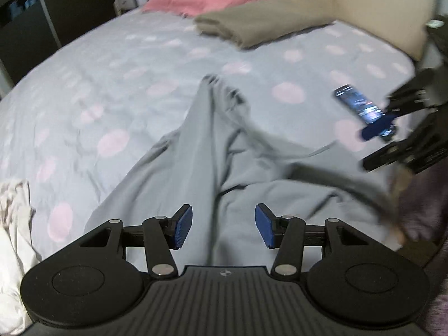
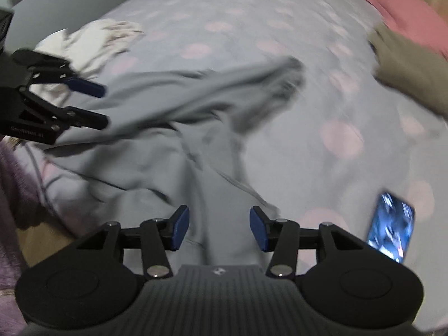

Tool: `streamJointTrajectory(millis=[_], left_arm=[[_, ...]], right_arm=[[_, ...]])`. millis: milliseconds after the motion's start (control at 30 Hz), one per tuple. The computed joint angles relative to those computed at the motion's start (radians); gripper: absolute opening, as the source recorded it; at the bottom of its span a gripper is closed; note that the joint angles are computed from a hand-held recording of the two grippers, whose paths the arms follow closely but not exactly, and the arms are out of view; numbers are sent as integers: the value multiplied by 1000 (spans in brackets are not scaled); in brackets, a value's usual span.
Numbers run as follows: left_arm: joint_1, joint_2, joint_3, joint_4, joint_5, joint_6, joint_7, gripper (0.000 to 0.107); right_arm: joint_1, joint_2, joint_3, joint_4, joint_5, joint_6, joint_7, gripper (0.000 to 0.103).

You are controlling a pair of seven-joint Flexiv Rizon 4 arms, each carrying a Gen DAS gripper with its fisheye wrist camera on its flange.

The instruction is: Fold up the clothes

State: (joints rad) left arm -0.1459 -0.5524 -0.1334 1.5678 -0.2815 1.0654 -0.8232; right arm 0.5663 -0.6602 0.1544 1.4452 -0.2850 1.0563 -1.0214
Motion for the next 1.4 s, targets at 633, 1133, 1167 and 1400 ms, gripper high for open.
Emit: streamJointTrajectory(millis=[633, 1133, 1167, 1400], left_arm=[[-95, -196, 123, -269, 215, -138, -250, 18], [4, -3, 90, -98, 125, 101, -409, 5], [16, 20, 79, -79, 108, 106, -402, 5], [33, 199, 79, 84, 99, 77, -321, 4]], right_arm=[[-89, -80, 76, -20, 140, 20, 18, 4], [190, 90, -434, 210, -424, 216, 535, 2], [187, 93, -441, 196, -455, 223, 547, 3], [97, 85, -347, 56, -557, 218, 472, 3]])
